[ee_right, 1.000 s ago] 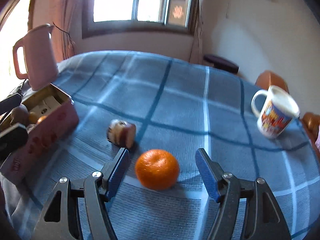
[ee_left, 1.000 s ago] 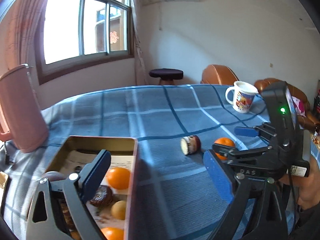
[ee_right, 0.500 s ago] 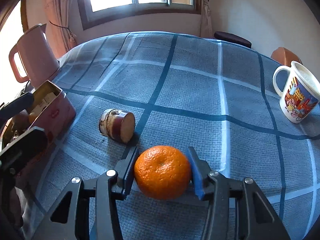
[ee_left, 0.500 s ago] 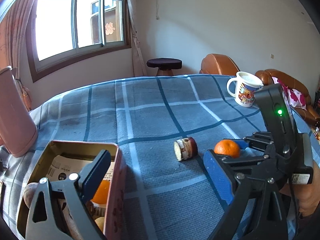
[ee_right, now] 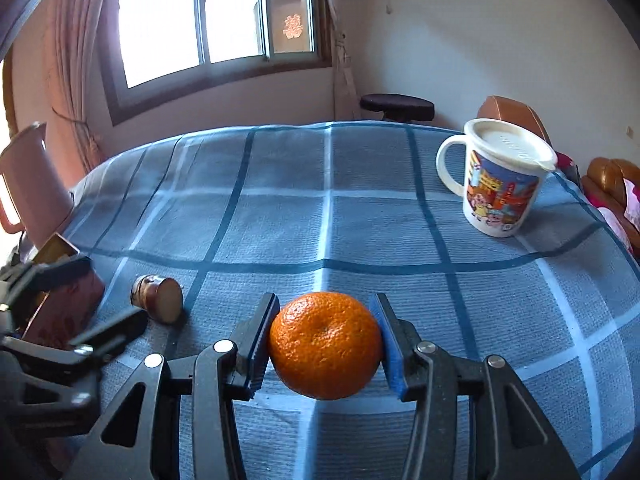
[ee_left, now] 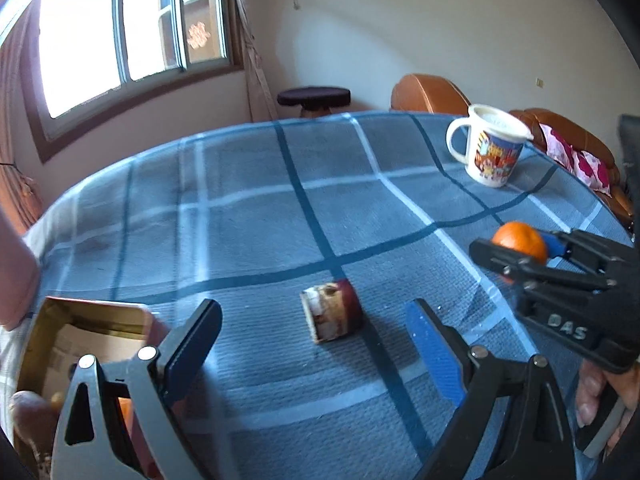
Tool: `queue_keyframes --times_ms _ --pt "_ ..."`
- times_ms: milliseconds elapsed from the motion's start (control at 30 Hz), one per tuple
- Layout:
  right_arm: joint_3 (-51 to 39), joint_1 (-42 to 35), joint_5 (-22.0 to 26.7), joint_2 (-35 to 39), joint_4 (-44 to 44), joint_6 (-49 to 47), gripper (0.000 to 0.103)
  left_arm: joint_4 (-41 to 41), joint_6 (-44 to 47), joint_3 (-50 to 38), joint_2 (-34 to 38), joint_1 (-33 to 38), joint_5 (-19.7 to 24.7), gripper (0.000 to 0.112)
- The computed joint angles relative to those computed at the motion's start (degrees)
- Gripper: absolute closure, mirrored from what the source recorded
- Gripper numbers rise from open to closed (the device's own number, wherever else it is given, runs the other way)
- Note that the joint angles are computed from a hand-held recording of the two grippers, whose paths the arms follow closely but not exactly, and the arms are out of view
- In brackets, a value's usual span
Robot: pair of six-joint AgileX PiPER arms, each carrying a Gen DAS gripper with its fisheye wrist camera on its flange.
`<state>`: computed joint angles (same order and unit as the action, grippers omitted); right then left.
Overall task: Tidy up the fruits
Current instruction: 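Close the right gripper around the large orange, then grasp the brown cake roll with the left gripper while the right holds the orange, then lift the cake roll with the left gripper while the right lifts the orange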
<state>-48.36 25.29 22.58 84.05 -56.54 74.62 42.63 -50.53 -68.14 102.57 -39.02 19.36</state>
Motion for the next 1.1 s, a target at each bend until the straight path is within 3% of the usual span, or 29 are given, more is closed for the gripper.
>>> queue_keyframes --times_ms 133,300,367,433,500,667,800,1000,1100 --pt "0.9 -0.1 -1.1 -0.9 -1.8 2.0 0.054 -12.5 11.6 -4.5 3.5 1.3 1.7 0.024" --pt "1.1 1.4 -0.8 -1.1 -5.1 4.0 0.054 -21.7 20.9 -8.9 6.5 2.3 3.4 0.030" --pt "1.1 1.2 -1.3 -1.0 -5.3 4.2 0.054 -29.6 28.1 -10.4 7.6 3.7 4.2 0.041" --pt "1.3 1.5 -1.3 -1.1 -6.4 5.2 0.054 -36.0 34.0 -11.2 8.3 4.7 4.9 0.065" --pt "1.7 2.0 -1.3 -1.4 -8.6 7.1 0.054 -38.6 36.6 -10.7 8.0 5.0 4.2 0.073" --pt "3.7 2.5 -1.9 -3.3 -16.5 15.2 0.054 -39.4 37.8 -8.0 6.1 4.6 1.6 0.073" --pt "4.8 3.8 -1.1 -4.1 -22.7 21.1 0.054 -36.3 35.1 -4.3 3.4 4.4 -2.6 0.073" --pt "7.4 3.8 -4.0 -6.2 -35.3 33.9 0.054 -32.5 30.5 -0.1 0.4 4.6 -7.0 0.073" --pt "7.7 5.4 -2.7 -6.2 -38.7 37.4 0.054 -29.2 27.1 2.8 -1.7 4.8 -9.7 0.073"
